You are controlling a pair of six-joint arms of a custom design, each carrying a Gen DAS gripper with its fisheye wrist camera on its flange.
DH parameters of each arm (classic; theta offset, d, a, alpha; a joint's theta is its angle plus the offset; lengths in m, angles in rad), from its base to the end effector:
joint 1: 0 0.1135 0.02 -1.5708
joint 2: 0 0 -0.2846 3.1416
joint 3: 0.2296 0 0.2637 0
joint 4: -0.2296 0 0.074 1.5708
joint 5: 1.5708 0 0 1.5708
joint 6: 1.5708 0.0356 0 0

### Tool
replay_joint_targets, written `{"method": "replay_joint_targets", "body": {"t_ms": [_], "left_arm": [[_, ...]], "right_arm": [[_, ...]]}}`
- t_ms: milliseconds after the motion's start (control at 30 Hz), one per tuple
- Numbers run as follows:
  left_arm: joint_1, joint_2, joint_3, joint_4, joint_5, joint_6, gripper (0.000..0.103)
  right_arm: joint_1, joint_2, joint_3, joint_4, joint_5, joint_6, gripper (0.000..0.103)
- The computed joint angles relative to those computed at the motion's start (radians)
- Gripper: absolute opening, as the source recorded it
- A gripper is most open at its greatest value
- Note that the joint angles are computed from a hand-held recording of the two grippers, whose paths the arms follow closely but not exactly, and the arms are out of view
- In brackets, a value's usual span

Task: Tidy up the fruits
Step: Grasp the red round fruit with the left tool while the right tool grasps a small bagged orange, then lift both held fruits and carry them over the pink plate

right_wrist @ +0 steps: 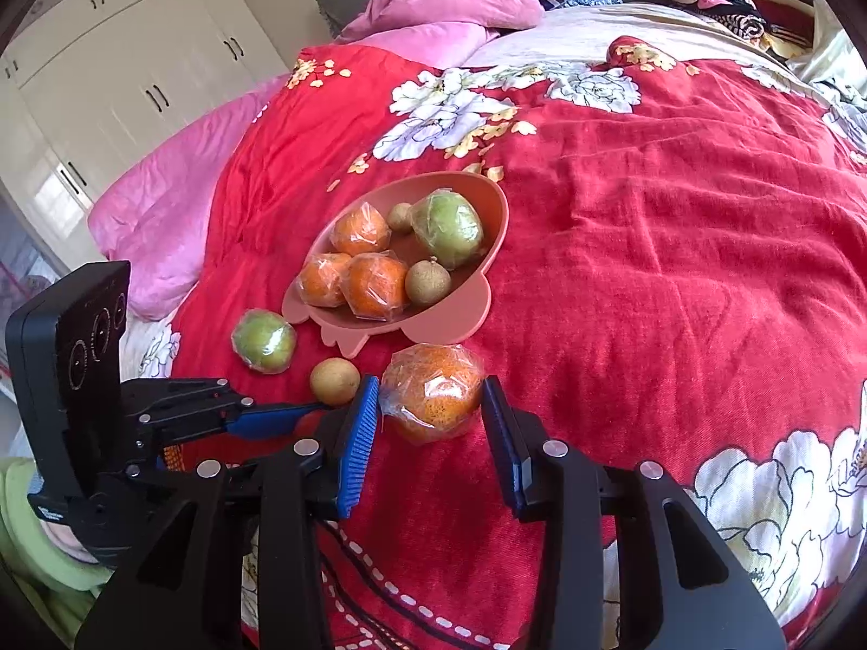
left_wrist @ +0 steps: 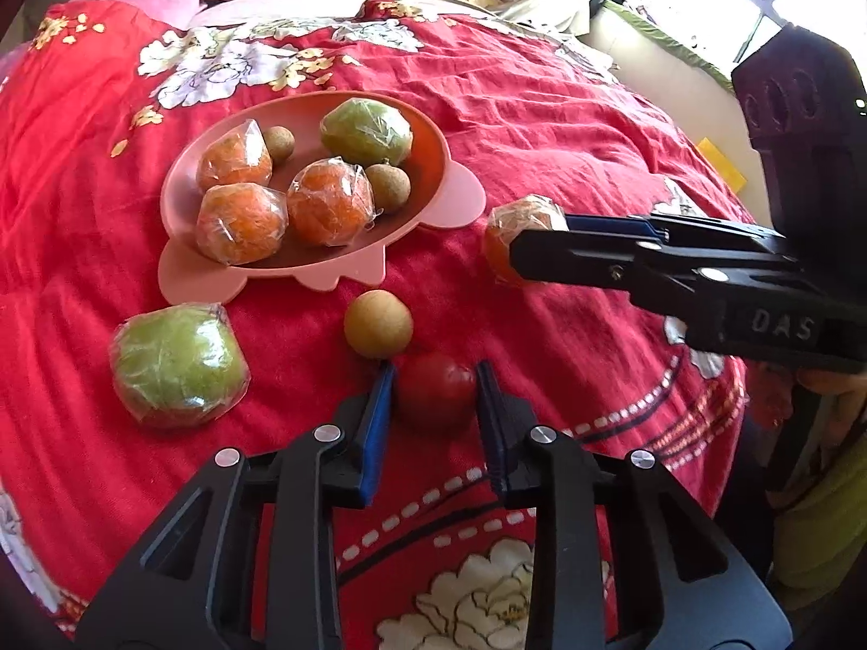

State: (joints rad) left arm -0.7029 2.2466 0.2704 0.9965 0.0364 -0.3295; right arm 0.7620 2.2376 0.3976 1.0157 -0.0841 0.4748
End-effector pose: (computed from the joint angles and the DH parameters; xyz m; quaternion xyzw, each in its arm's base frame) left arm 0.1616 -0.1387 -0.0151 0.1828 0.9389 -0.1589 0.2447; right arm 0.1860 0.1816 -0.0067 -0.1483 0.9186 0.2431 0.2742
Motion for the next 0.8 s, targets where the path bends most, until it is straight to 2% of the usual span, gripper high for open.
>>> {"method": "replay_joint_targets", "body": {"t_ms": [300,600,800], "left_arm": [[0.054,-0.098,-0.098,0.052,0.045,0.021,0.022],[0.195,-0.314,-0.080,-0.139,0.068,0.112,0.022],[0.261,-0.360,-0.030,-0.222,0.093,0.154,0.022]], "right_arm": [[0.011,-0.096,-0.006,-0.064,0.036,-0.011,0.037],[0.024,-0.167,0.047,-0.182,0.094,-0.038,0.037],[0.026,-0.178,0.101,-0.255,0.125,-0.064,0.037]]}}
